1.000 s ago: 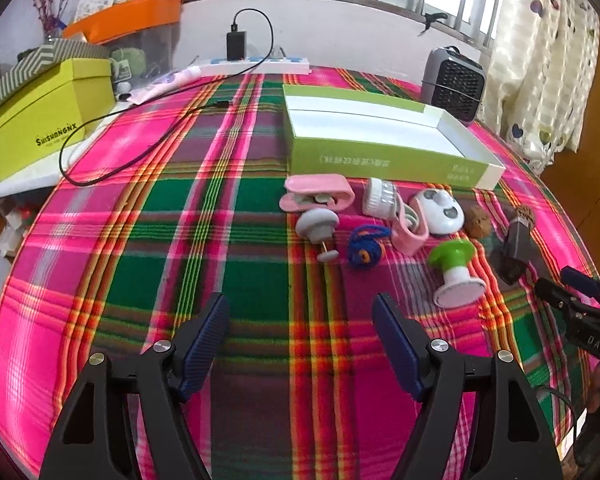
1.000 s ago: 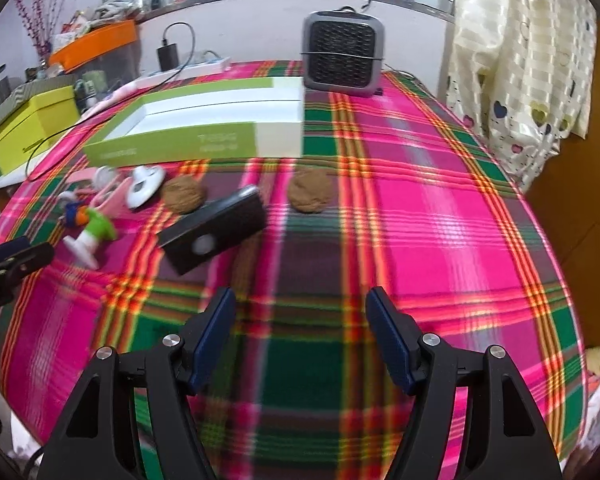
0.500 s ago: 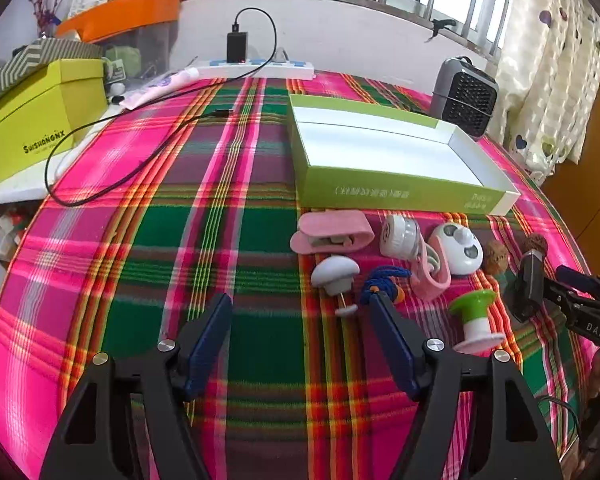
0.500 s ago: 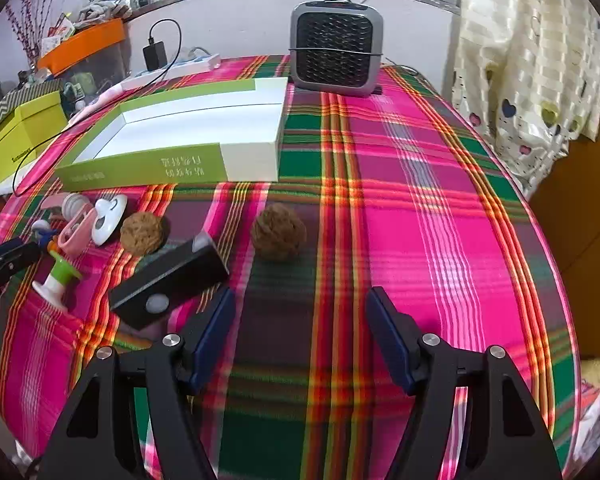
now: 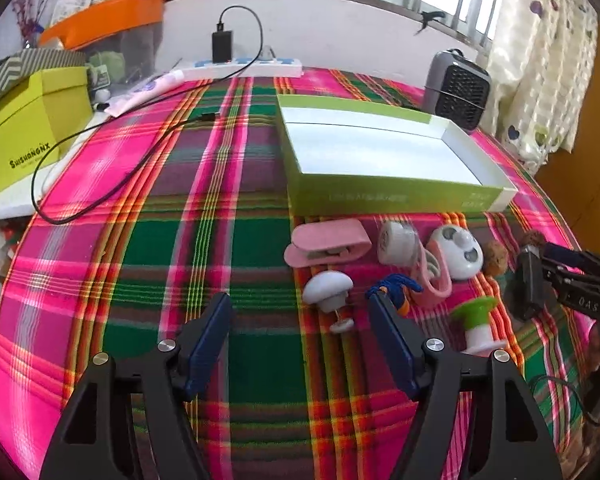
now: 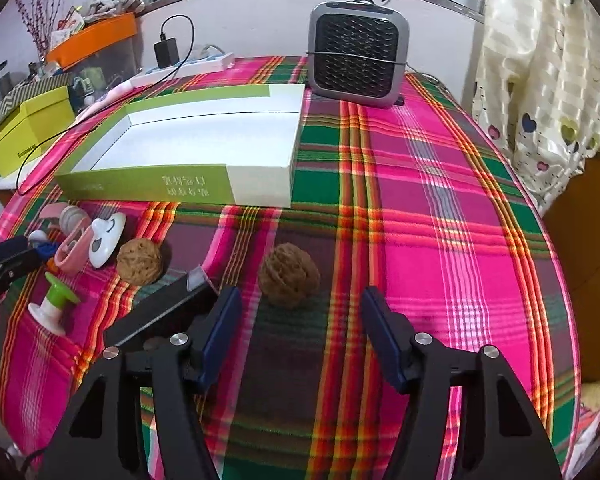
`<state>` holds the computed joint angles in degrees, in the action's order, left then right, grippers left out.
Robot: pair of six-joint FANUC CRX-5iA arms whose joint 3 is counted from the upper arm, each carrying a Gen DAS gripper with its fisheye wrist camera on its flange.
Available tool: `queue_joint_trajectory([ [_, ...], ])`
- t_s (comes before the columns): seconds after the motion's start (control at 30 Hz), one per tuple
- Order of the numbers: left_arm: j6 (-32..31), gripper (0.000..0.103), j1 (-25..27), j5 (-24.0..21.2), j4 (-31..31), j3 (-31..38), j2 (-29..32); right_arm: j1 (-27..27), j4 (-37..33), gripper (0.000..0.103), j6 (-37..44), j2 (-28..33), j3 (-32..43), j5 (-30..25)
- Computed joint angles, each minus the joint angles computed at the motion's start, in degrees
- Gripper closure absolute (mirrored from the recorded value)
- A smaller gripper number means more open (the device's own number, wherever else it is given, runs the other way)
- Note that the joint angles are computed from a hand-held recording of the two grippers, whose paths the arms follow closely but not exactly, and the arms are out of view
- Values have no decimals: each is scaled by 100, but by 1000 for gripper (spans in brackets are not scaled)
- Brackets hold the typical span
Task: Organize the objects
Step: 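Grasp the white egg with the left tool while the right tool grasps a walnut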
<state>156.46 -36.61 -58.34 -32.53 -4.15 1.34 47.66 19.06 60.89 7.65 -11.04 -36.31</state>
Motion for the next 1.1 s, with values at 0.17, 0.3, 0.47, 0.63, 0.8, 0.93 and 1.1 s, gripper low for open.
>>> queue_joint_trajectory([
  [0.17,-27,35,93,91,36,-31,-17,-37,-142,49,196,62,113,3],
  [0.3,-13,41,115,69,38,-10,-4,-49,-166,63,254,79,142,26],
  [0.47,-24,50,148,199,72,-55,-31,-32,-212,71,334,113,202,14],
  [0.63,-150,65,167,302,132,-55,-15,-9,-149,71,252,128,201,21],
  [0.8,-186,71,170,349,134,-63,-13,-7,-154,71,255,126,200,18],
  [0.93,-257,83,181,382,183,-59,2,-1,-162,71,254,128,208,10],
  [1.1,-261,83,177,379,181,-51,7,34,-107,71,165,98,160,24],
])
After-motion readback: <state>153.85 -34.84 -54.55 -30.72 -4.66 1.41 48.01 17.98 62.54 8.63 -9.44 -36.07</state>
